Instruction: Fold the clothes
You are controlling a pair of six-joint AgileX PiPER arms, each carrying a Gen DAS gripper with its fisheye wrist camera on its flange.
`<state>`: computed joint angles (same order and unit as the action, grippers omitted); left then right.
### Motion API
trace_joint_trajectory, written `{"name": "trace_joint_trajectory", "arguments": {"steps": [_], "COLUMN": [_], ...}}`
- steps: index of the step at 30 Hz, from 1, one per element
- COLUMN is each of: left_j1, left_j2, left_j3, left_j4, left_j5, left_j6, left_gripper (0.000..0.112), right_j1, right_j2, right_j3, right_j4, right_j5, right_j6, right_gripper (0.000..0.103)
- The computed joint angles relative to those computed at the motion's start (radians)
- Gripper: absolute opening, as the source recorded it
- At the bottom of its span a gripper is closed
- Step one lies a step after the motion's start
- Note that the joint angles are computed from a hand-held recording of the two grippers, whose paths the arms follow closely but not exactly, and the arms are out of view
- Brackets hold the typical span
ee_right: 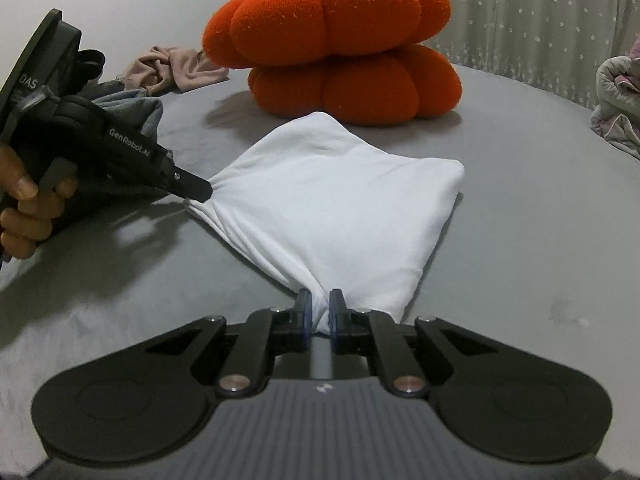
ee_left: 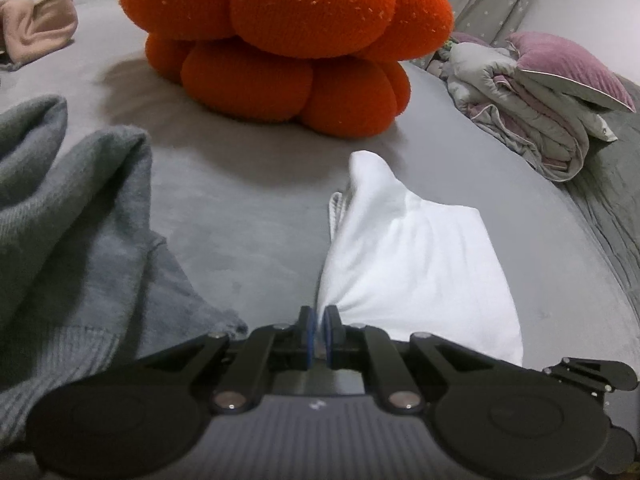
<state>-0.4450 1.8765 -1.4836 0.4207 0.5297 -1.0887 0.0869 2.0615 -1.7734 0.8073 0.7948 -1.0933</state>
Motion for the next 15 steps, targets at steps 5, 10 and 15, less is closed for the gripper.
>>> {"name": "trace_joint_trajectory", "arguments": {"steps": [5, 10, 15], "left_j1": [0.003, -0.097, -0.128], "left_j2": [-0.003, 0.069, 0.083], "left_j3": [-0.02, -0.202, -0.225], "left_j4": [-0.025, 0.2, 0.306], "left_j5": [0.033, 0.335, 0.291], "left_j6": [0.025, -0.048, -0.117], "left_gripper": [0.011, 0.033, 0.03], "right_j1": [-0.013, -0.067, -0.071], "right_j2": [-0.005, -0.032, -0.007], "right_j3": [-0.021, -0.015, -0.051], "right_j4": [0.004, 0.101, 0.086], "right_j5": [0.058, 0.066, 0.001], "right_j6": [-0.02, -0.019, 0.103], "right_gripper": [0.046, 0.063, 0.007]}}
